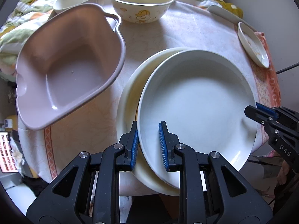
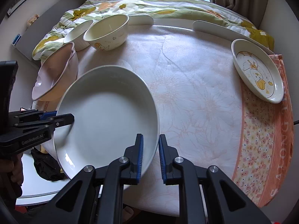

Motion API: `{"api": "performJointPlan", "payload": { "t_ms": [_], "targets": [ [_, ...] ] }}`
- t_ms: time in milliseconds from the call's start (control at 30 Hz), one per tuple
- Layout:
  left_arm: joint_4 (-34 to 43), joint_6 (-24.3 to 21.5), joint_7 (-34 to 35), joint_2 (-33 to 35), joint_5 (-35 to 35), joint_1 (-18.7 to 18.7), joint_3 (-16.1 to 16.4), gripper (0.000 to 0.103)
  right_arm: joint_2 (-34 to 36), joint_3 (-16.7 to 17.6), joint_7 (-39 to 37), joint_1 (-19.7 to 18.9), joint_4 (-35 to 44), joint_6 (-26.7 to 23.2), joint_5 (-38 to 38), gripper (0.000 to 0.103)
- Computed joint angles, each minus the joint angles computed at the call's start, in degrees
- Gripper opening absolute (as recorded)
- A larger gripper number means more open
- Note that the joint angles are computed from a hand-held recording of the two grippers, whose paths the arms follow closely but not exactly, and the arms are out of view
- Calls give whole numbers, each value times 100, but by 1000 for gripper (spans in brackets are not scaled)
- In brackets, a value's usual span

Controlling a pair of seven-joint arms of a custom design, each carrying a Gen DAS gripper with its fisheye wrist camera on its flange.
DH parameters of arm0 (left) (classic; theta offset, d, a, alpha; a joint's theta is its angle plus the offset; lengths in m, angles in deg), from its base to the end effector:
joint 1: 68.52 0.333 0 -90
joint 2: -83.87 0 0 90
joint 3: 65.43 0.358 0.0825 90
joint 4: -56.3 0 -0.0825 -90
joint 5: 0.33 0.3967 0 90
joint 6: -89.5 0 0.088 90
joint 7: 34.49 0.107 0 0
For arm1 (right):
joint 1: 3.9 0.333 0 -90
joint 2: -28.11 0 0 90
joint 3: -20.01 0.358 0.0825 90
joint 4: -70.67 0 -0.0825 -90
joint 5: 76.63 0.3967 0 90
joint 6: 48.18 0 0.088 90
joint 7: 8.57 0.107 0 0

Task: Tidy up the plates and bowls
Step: 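Lift the white plate with both grippers and lower it onto the yellow plate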

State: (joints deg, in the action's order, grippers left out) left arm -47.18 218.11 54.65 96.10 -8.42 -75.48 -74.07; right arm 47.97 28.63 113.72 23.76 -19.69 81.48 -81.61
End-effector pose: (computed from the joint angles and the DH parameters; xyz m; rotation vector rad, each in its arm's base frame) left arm 0.6356 -0.1743 0.4848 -1.9916 2.3737 -0.4235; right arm 0.5892 0.4104 0.5127 -2.0772 1.8870 -0.1279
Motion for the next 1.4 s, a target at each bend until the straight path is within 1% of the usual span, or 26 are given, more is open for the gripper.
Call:
{"api": "performJointPlan", "payload": {
  "t_ms": [300,467,733,800,1033,1200,1300,1400],
  "targets": [
    [-75,165,-136,-50,570,-133,39,19,23,-11,27,50,19,0,-81,15],
    [-88,192,-254,-77,903,-206,51,19,-37,-8,53,29,-90,129,-62,15],
    [-88,217,-763,-88,1872,-451,84,19,-111,-6,69,18,-193,224,-92,15],
    [-85,196,-867,-89,2033,-486,84,19,-121,-5,76,16,-211,244,-95,15],
    [-63,110,-1079,-87,2275,-530,70,19,-147,1,72,9,-248,280,-96,15],
    [-48,18,-1250,-79,2685,-633,72,19,-168,3,67,6,-271,295,-99,15],
    [-22,-9,-1277,-65,2719,-634,64,19,-170,4,60,5,-270,290,-100,15],
    [-13,-55,-1332,-61,2931,-685,69,19,-168,2,61,8,-264,284,-109,15]
  ]
}}
